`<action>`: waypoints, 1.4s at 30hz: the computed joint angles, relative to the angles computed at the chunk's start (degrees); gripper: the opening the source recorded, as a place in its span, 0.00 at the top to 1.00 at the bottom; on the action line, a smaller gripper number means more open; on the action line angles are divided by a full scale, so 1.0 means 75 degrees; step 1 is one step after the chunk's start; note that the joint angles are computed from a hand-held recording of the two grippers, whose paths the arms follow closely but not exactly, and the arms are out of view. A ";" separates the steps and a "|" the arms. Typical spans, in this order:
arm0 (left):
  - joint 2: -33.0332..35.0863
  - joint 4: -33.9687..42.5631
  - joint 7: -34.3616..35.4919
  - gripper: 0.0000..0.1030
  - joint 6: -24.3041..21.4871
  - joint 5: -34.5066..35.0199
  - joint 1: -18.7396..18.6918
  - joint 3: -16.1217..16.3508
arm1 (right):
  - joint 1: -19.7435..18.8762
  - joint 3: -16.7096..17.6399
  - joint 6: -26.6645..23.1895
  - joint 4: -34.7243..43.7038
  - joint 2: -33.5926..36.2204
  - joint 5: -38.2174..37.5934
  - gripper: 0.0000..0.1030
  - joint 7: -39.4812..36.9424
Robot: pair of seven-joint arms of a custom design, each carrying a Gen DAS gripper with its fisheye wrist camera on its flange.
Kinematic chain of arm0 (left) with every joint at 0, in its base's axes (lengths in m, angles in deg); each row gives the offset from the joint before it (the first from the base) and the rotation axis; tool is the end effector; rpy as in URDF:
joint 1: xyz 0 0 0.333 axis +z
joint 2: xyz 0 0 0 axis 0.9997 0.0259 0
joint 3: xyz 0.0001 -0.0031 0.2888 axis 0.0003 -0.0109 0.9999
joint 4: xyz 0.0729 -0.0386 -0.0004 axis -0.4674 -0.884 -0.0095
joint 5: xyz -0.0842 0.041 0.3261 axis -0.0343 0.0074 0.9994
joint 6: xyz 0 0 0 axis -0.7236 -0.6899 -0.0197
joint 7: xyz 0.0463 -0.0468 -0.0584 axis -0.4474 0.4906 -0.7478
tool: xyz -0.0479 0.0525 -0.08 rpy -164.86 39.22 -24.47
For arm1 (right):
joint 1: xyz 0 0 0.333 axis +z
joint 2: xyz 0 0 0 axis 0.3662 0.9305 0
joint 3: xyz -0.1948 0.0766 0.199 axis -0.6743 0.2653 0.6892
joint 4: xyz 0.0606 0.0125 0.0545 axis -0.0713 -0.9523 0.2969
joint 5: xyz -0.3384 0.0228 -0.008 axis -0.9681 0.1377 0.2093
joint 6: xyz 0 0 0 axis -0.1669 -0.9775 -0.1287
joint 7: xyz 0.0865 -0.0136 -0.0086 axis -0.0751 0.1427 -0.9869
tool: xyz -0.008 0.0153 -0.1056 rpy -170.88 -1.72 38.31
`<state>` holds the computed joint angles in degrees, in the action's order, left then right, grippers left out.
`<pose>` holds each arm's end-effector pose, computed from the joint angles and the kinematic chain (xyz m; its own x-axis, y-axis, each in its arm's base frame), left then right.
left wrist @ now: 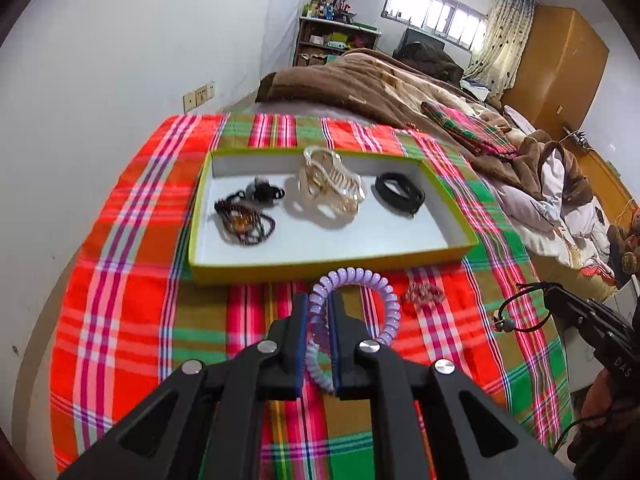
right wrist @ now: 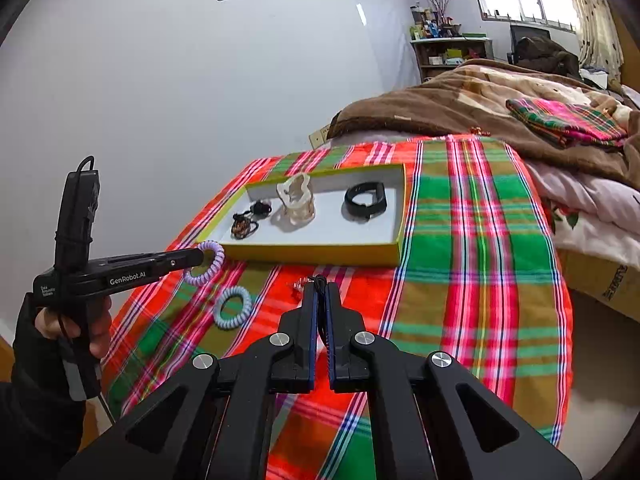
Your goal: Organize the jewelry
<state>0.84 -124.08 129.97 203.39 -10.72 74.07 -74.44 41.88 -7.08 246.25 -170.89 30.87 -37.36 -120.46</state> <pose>0.4881 -0.2354 0.4704 -0.5116 -0.8409 0.1765 -0.7200 0.3075 -0.6222 0.3238 0.3155 0.4738 0.0004 -0.9535 -0.3014 -0.6343 0.2328 -0.7372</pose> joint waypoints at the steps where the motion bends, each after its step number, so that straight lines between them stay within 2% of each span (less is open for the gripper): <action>1: 0.0038 0.0064 -0.0009 0.90 -0.0006 0.0035 0.0001 0.0004 | -0.0004 -0.0015 -0.0013 0.0056 0.0037 0.0010 0.97 -0.0056; 9: 0.0543 0.0782 -0.0196 0.90 -0.0180 0.0286 0.0061 -0.0003 | -0.0042 -0.0206 -0.0057 0.0478 0.0321 0.0077 0.97 -0.0541; 21: 0.1364 0.1768 -0.0865 0.90 -0.0185 0.1276 0.0023 0.0033 | -0.0103 -0.0578 -0.0028 0.1194 0.0898 0.0169 0.97 -0.1239; 29: 0.2215 0.2715 -0.1580 0.90 -0.0292 0.2188 -0.0166 0.0224 | -0.0075 -0.0962 0.0079 0.1665 0.1559 0.0591 0.97 -0.1821; 42: 0.2997 0.3424 -0.1992 0.90 -0.0624 0.2604 -0.0193 0.0276 | 0.0179 -0.1443 0.0273 0.2171 0.2472 0.1624 0.97 -0.2992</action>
